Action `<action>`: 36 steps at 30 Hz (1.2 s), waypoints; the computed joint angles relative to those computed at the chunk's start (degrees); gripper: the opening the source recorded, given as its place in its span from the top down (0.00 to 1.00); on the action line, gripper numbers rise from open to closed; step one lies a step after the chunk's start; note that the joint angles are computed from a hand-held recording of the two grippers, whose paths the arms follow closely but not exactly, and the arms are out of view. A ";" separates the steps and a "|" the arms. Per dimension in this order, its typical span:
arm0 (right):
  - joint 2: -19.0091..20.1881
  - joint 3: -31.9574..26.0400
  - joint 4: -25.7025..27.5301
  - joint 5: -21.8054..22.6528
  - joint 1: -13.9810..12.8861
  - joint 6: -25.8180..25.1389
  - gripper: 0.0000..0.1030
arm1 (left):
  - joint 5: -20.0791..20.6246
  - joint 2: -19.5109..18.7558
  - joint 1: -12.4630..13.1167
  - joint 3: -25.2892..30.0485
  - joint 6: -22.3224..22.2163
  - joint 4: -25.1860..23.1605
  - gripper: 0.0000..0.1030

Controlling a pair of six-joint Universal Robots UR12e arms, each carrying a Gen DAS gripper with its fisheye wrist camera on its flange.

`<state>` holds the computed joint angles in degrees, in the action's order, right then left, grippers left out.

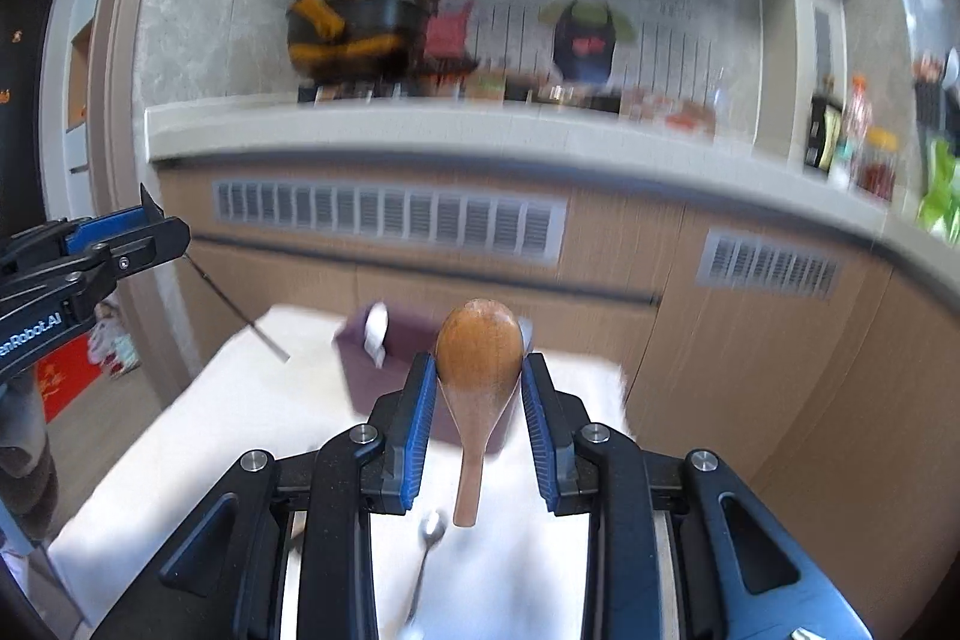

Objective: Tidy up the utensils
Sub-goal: 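Lower the wooden spoon into the holder with the right gripper while the left carries the translucent spoon toward it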

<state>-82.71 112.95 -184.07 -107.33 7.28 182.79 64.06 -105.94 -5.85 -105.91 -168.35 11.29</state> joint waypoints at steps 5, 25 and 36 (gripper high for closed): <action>1.61 -5.32 -1.21 -2.03 -0.79 -2.00 0.74 | 0.11 -0.99 -0.92 4.59 -0.91 1.39 0.68; 10.98 -15.42 6.45 0.99 -4.25 -0.78 0.74 | -2.41 -12.34 -2.03 19.76 4.64 -23.15 0.67; 8.39 -10.48 2.91 2.03 -3.79 -3.61 0.74 | 11.77 -15.77 -2.96 20.16 4.58 -47.67 0.61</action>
